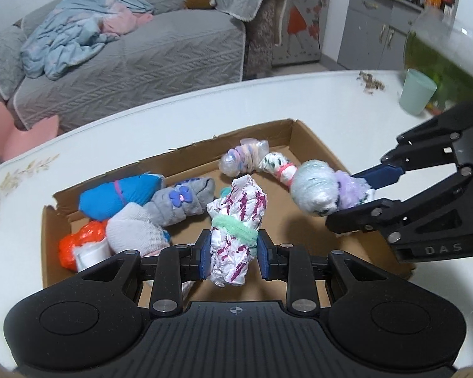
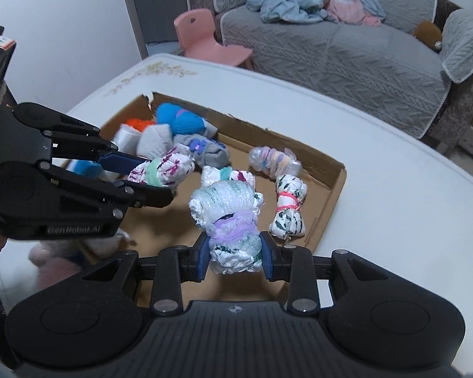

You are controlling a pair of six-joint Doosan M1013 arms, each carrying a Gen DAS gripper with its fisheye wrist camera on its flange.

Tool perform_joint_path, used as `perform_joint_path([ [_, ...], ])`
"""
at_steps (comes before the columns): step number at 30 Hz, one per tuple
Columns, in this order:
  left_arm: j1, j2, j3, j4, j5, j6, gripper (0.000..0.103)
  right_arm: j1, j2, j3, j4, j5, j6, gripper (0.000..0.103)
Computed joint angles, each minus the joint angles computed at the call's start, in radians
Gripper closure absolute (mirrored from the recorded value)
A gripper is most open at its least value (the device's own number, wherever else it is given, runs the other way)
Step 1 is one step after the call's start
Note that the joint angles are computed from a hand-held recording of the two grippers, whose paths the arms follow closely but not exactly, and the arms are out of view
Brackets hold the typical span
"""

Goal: Organize objects
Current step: 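Lower both rolls into the box and open both tools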

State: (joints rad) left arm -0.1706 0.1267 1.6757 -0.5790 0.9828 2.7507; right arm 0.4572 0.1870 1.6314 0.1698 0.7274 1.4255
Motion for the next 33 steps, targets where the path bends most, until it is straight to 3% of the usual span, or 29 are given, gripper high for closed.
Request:
perform_joint_path([
  [15, -0.026, 0.048, -0.022, 0.078, -0.026, 0.003, 0.068, -0.009, 0.069, -0.040, 0.030, 0.021, -0.063, 0.073],
  [26, -0.064, 0.094, -0.080, 0.187, 0.052, -0.108, 0.066, -0.017, 0.089, -0.054, 0.055, 0.049, -0.139, 0.067],
  [33, -0.090, 0.097, -0.089, 0.283, 0.060, -0.185, 0.065, -0.010, 0.087, -0.063, 0.017, 0.078, -0.095, 0.066],
])
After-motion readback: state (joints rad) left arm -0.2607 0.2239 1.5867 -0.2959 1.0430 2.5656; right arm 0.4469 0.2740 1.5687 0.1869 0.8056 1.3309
